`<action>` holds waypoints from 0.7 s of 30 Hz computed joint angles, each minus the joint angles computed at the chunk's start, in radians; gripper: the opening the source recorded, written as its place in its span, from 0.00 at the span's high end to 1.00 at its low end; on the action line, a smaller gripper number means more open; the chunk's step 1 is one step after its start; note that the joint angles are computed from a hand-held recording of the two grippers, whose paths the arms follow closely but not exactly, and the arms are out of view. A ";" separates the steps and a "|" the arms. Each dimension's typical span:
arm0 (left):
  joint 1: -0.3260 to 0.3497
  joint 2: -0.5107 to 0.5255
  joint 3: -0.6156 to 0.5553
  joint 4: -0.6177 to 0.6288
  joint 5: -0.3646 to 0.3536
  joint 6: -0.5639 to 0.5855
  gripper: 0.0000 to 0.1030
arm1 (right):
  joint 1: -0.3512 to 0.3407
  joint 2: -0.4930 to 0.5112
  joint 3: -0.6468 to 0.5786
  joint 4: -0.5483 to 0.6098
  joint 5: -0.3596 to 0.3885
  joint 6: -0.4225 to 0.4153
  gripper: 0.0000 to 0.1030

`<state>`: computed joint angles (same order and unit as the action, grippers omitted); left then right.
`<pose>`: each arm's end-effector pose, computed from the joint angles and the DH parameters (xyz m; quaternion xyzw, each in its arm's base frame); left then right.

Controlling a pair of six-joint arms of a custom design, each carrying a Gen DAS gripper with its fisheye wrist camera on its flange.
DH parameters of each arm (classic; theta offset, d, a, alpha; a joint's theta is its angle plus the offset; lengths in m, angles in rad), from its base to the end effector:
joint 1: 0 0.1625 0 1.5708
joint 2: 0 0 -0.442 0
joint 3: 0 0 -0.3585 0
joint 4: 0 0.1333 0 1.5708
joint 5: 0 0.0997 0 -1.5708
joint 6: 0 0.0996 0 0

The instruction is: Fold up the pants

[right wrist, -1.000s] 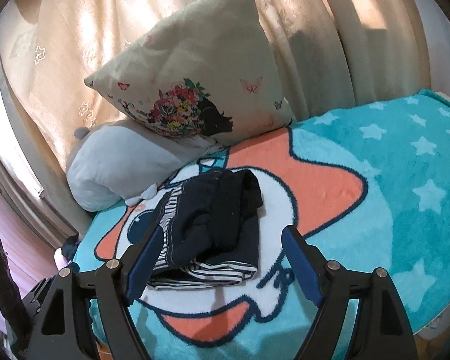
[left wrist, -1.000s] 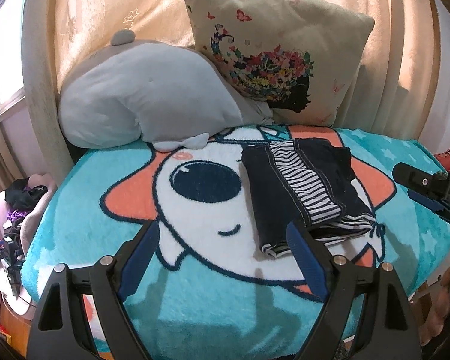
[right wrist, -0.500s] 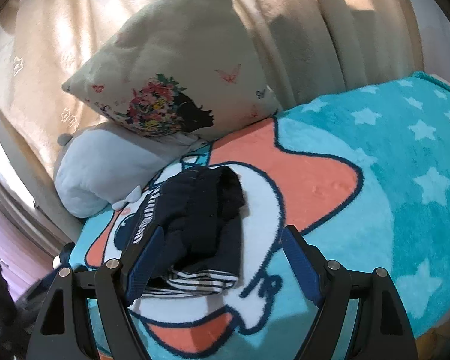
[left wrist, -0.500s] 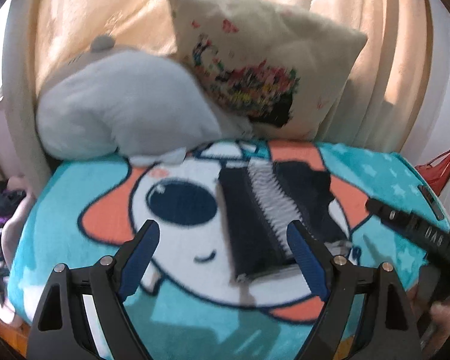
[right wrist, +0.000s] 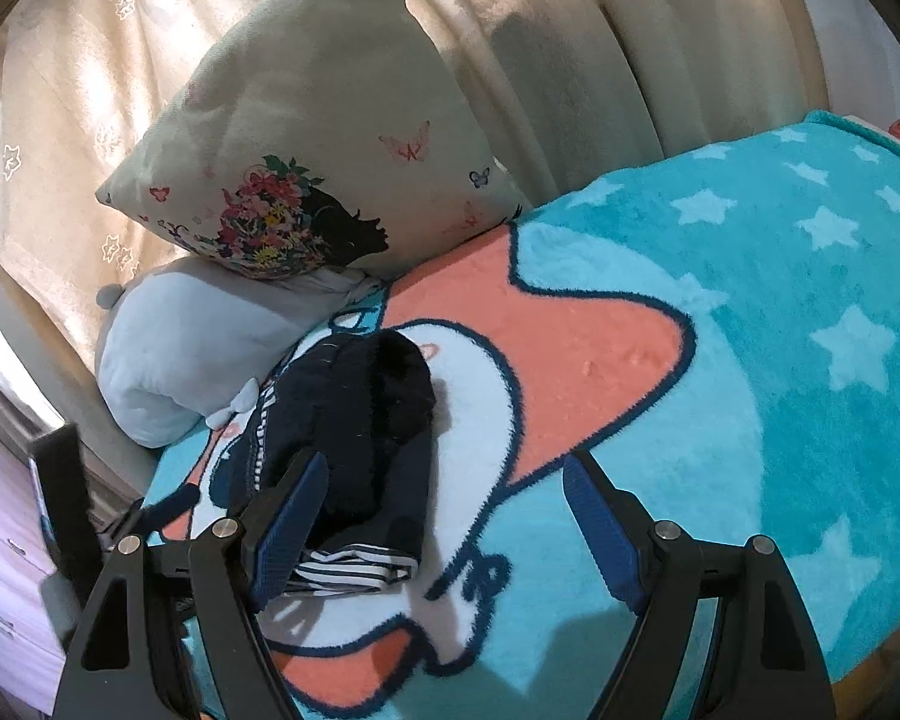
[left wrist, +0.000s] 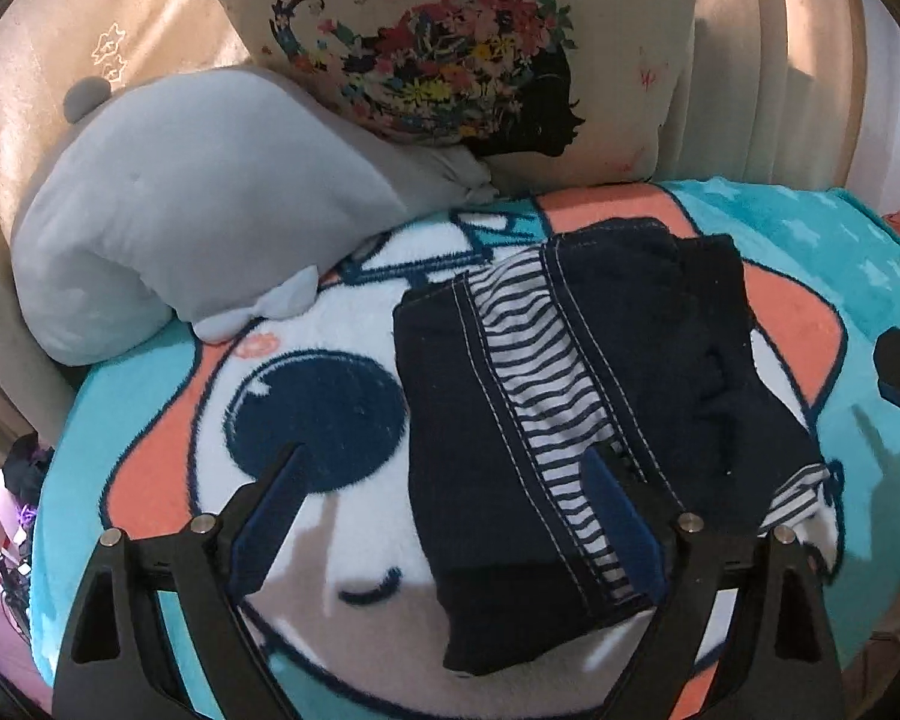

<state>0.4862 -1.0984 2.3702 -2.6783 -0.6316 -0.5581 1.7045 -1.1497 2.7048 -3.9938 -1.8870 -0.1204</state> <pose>-0.2498 -0.3737 0.1392 0.2671 0.8485 -0.2803 0.3608 0.1445 -0.3064 0.2223 0.0479 -0.8972 0.4162 0.1401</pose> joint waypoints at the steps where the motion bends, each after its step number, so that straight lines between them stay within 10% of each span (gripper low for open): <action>1: 0.003 -0.013 0.002 0.003 -0.011 0.001 0.11 | -0.002 0.001 0.000 0.000 0.002 0.000 0.18; 5: 0.004 -0.093 0.019 0.035 -0.040 -0.046 0.11 | -0.005 -0.019 -0.007 0.032 0.037 0.000 0.18; 13: -0.061 -0.238 0.056 0.243 0.018 -0.198 0.11 | -0.132 -0.120 -0.074 0.386 0.540 0.033 0.12; 21: -0.135 -0.279 0.105 0.196 0.099 -0.219 0.11 | -0.124 -0.005 -0.089 0.355 0.436 0.056 0.12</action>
